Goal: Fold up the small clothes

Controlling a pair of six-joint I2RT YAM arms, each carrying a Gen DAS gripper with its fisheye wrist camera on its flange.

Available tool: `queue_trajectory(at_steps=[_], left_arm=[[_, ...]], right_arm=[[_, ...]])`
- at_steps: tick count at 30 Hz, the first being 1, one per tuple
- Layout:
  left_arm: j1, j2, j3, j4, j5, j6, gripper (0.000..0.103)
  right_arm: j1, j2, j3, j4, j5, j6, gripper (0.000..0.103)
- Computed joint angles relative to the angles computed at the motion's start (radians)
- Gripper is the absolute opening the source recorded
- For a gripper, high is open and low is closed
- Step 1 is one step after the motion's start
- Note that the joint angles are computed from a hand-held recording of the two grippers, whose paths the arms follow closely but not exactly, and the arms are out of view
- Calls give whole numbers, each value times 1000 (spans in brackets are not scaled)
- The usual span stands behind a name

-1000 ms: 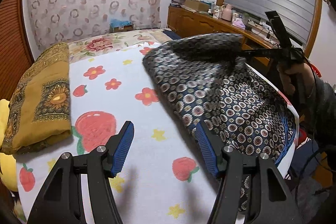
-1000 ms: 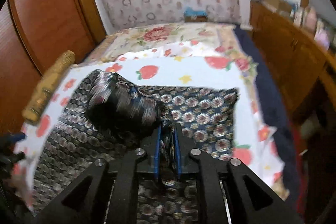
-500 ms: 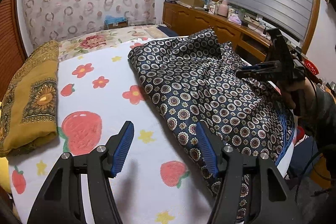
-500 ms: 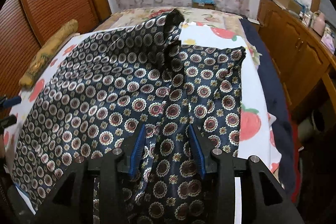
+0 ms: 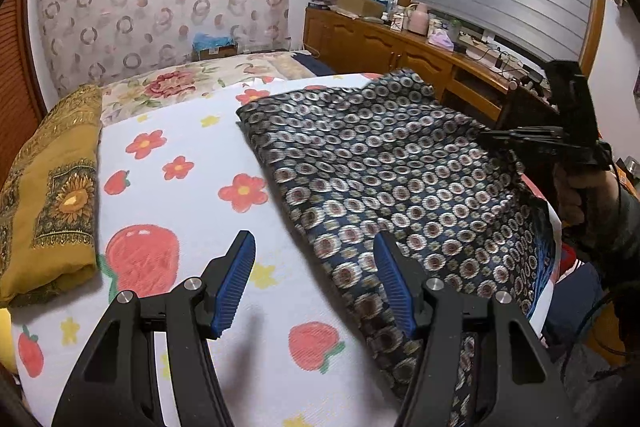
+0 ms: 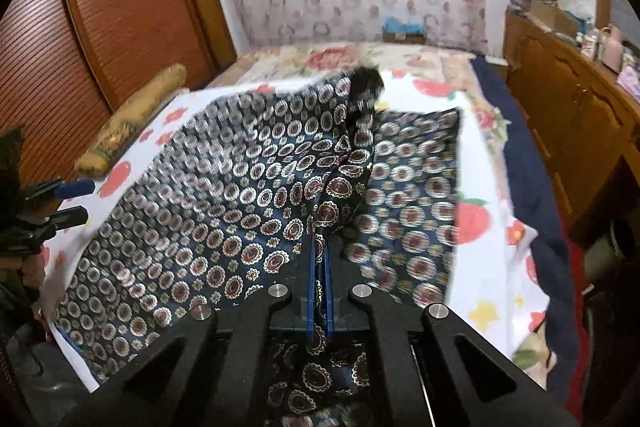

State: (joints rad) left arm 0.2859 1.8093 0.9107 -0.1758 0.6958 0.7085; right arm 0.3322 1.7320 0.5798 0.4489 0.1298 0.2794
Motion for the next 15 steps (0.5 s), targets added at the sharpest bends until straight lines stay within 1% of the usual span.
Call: queue_trajectory(at_steps=[3,5,6,7,8,9,11,13,15], left_arm=[[-4,1,2,1,3,-4,62],[-12,7,6,2,10,-12,62],[-13,11,12,-4,16,-13,63],[-17,15,18,-9,21,-18,70],[-21,20,26,-12,29,-26,75],[-22,23,29,-10,38,-32,83],[-33,16,19,18,33,-48,84],[-49,1,1,54,9,-73,88],[-56,0,1,65,7,-89,88]], right_arm=[[-7,-46,-51,-22,29,10,3],[-16,-41,-53,-64,23,3,3],[-12,-34,-48,-82,42,0,3],[-3,-43,-45,-98,60,5,4],[-2,-50,-48,-96,59,3,9],[2,-60,-45,-100,73,0,10],[13,-66,-13,-128,121,-1,23],[1,-64,25,-134,111,-19,28],[-21,-21,98,-148,102,-42,33]])
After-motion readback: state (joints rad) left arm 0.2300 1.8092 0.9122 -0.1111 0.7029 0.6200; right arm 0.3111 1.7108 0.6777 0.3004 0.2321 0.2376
